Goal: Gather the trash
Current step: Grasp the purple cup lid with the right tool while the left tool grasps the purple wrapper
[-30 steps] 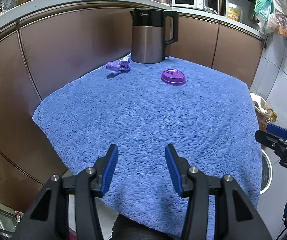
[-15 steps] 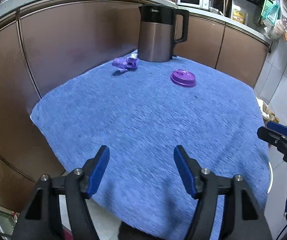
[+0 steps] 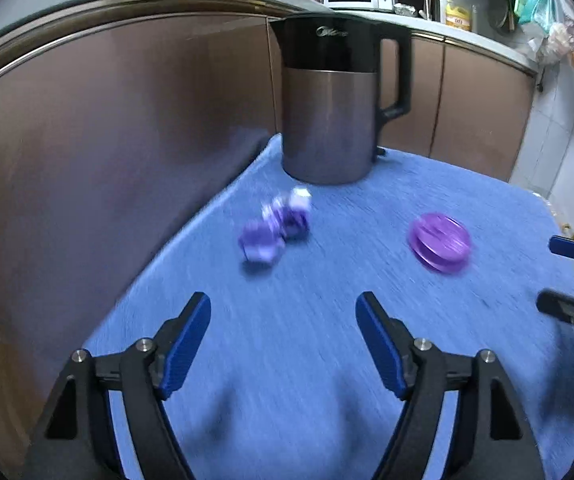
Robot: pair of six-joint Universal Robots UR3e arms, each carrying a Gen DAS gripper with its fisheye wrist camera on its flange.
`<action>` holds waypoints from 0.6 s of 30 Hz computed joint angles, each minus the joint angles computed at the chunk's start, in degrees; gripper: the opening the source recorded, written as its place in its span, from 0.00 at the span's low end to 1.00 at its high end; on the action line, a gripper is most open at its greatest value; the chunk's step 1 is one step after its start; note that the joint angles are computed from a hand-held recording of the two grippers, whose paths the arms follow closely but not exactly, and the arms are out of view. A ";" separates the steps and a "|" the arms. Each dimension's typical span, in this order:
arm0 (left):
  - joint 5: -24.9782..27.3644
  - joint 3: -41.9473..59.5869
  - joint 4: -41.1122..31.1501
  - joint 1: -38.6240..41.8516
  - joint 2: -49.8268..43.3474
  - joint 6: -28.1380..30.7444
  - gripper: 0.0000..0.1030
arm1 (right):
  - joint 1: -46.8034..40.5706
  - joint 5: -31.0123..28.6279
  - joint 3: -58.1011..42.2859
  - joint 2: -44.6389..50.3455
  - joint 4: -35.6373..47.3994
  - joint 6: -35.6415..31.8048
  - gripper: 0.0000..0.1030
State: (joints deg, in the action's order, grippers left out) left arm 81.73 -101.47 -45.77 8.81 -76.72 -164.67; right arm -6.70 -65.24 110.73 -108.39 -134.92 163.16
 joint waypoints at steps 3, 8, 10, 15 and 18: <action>-1.06 7.60 2.14 0.20 -10.87 -1.20 0.72 | 3.79 -3.27 -6.73 11.60 -5.39 1.58 0.98; -1.51 16.00 3.98 -0.42 -22.32 -3.21 0.72 | 7.78 -6.72 -18.64 26.28 -5.87 1.80 0.99; -0.43 19.20 3.98 -1.51 -26.52 -2.88 0.72 | 8.87 -8.08 -21.42 29.79 -5.93 1.16 1.00; 2.20 26.00 1.94 -3.87 -33.48 -1.69 0.72 | 9.85 -8.99 -26.25 34.90 -3.70 0.54 1.00; 3.16 30.19 -0.09 -4.42 -36.79 -2.37 0.72 | 9.98 -9.06 -28.55 36.43 -2.17 0.95 1.00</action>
State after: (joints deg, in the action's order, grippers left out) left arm 84.89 -71.28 -45.86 4.39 -113.52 -167.05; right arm 3.28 -74.30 82.18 -71.95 -137.10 164.11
